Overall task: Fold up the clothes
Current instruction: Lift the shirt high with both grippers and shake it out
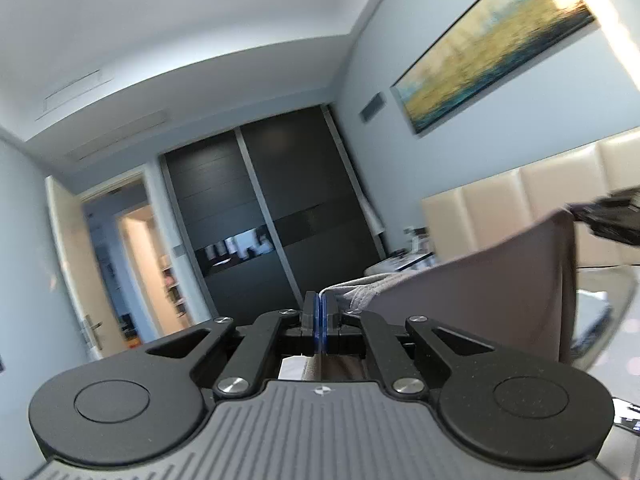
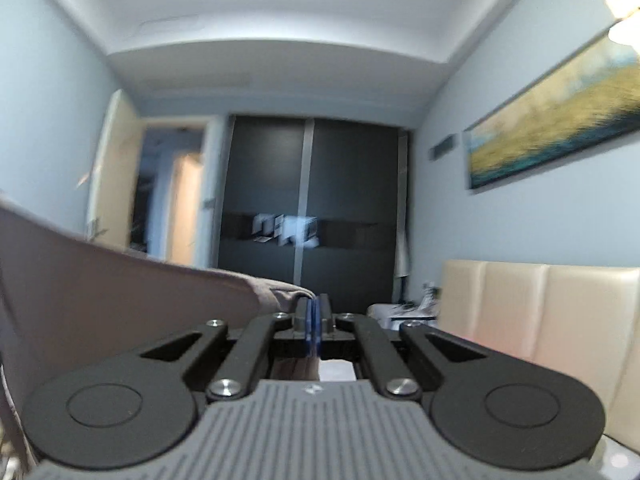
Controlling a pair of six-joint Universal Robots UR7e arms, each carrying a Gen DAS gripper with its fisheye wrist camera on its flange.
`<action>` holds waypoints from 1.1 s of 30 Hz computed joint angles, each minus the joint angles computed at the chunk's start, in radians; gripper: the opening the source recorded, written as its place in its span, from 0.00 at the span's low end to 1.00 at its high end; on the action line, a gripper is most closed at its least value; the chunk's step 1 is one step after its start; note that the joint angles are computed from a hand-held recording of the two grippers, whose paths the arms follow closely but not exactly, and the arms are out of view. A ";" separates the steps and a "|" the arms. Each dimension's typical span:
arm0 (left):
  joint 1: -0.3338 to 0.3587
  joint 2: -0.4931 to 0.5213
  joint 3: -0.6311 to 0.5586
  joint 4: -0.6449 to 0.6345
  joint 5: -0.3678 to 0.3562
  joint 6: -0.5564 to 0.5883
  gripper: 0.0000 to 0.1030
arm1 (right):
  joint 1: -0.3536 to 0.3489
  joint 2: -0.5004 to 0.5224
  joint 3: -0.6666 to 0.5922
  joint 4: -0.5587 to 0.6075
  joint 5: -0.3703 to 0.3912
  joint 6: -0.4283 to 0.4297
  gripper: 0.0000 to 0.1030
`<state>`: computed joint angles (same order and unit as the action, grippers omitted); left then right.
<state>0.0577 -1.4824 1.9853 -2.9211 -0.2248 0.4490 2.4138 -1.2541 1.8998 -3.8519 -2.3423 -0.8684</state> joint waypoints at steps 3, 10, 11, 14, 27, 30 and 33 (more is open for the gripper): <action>-0.038 -0.017 0.018 -0.004 -0.002 -0.029 0.00 | 0.025 -0.001 -0.011 -0.086 -0.012 -0.071 0.02; -0.116 -0.060 0.027 -0.062 0.022 -0.031 0.00 | 0.097 -0.071 0.023 -0.105 0.006 -0.122 0.02; -0.126 -0.068 0.026 -0.056 0.023 -0.039 0.00 | 0.110 -0.080 0.027 -0.110 0.011 -0.126 0.02; -0.153 -0.070 0.016 -0.048 0.039 -0.040 0.00 | 0.147 -0.092 0.029 -0.113 0.017 -0.137 0.02; 0.213 -0.034 -0.010 0.273 -0.160 -0.296 0.00 | -0.083 -0.022 0.069 0.026 0.040 0.021 0.02; 0.347 0.044 -0.035 0.263 -0.210 -0.286 0.00 | -0.173 0.026 0.064 0.085 0.048 0.066 0.02; 0.483 0.134 -0.064 0.234 -0.257 -0.281 0.00 | -0.268 0.090 0.046 0.170 0.057 0.124 0.02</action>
